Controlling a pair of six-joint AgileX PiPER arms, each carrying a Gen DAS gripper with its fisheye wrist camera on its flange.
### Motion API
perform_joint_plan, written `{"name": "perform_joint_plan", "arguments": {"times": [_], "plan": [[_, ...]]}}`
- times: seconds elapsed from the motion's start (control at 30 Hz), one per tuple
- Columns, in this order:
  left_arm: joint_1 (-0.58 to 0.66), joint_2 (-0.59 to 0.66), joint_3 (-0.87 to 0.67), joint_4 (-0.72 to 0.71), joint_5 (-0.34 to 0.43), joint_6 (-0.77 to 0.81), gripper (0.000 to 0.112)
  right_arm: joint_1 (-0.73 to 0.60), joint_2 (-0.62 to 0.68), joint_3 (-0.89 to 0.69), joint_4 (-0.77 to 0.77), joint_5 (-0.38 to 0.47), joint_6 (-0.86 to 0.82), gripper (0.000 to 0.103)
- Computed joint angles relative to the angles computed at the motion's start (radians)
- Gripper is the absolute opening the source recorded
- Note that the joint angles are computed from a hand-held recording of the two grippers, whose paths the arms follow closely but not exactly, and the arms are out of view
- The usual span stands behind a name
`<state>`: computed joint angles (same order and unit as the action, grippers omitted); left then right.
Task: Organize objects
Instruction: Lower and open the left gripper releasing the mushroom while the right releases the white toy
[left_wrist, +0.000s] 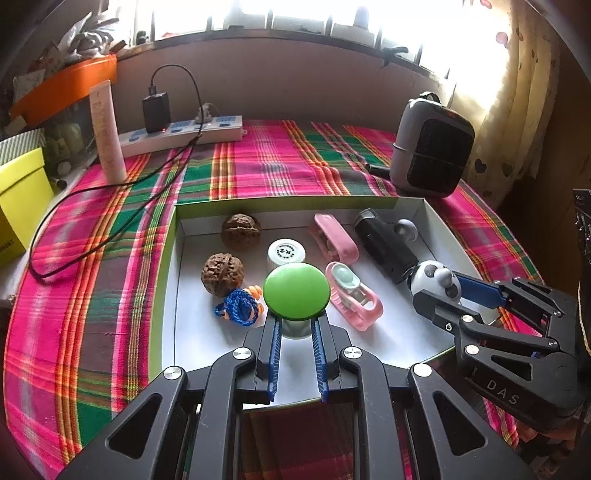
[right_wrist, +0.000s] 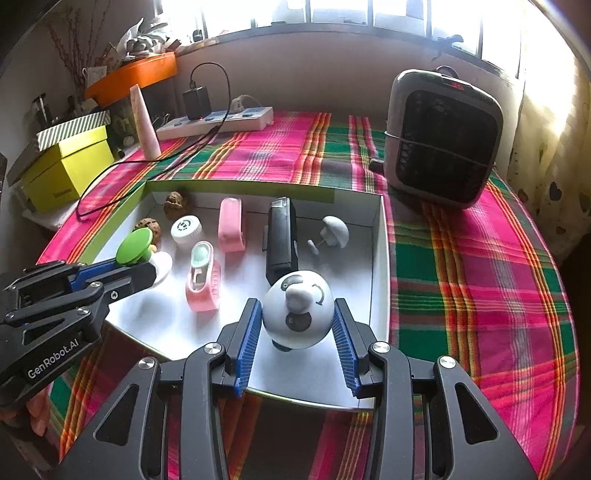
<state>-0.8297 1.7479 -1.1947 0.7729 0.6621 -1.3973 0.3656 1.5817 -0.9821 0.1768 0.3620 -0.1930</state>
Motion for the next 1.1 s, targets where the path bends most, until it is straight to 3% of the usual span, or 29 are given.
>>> {"name": "perform_joint_plan", "arguments": {"times": [1.1], "plan": [[0.019,0.023,-0.005,-0.036,-0.013,0.023,0.015,0.013,0.007,0.008,-0.029,-0.023,0.034,0.040]]}}
